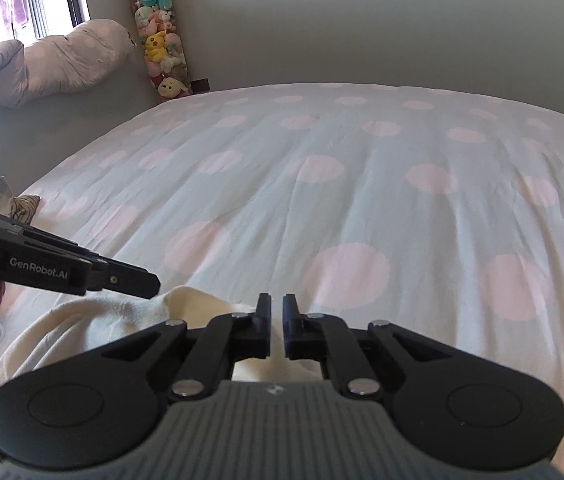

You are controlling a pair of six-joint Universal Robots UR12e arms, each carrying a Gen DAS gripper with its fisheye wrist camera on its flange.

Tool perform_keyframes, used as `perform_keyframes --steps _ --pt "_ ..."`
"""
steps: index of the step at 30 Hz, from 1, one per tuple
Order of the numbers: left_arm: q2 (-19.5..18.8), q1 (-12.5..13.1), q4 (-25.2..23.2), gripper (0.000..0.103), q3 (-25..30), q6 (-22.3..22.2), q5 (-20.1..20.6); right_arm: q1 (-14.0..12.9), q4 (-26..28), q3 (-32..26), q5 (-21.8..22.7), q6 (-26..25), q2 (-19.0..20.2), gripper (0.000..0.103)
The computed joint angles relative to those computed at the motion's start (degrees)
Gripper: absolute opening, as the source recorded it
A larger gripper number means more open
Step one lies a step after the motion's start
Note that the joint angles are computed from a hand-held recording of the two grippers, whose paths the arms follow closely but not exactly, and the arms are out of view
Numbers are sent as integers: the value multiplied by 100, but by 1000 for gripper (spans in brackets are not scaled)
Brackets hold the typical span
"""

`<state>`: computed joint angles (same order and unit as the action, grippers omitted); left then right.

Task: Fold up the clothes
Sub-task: 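Open both grippers to release the sweater hem and withdraw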

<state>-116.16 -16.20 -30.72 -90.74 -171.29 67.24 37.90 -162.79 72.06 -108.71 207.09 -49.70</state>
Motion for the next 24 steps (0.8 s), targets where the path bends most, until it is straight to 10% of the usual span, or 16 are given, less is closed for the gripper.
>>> perform_keyframes --steps 5,10,12,24 --pt "-101 -163 -199 28 69 99 434 111 369 -193 63 -441 147 40" --pt "-178 -221 44 15 44 59 727 94 494 -215 132 -333 235 29" --pt "-169 -208 136 1 24 194 746 63 358 -138 145 -241 199 4" --pt "-223 -128 737 1 78 -346 894 -26 110 -19 -226 422 124 9"
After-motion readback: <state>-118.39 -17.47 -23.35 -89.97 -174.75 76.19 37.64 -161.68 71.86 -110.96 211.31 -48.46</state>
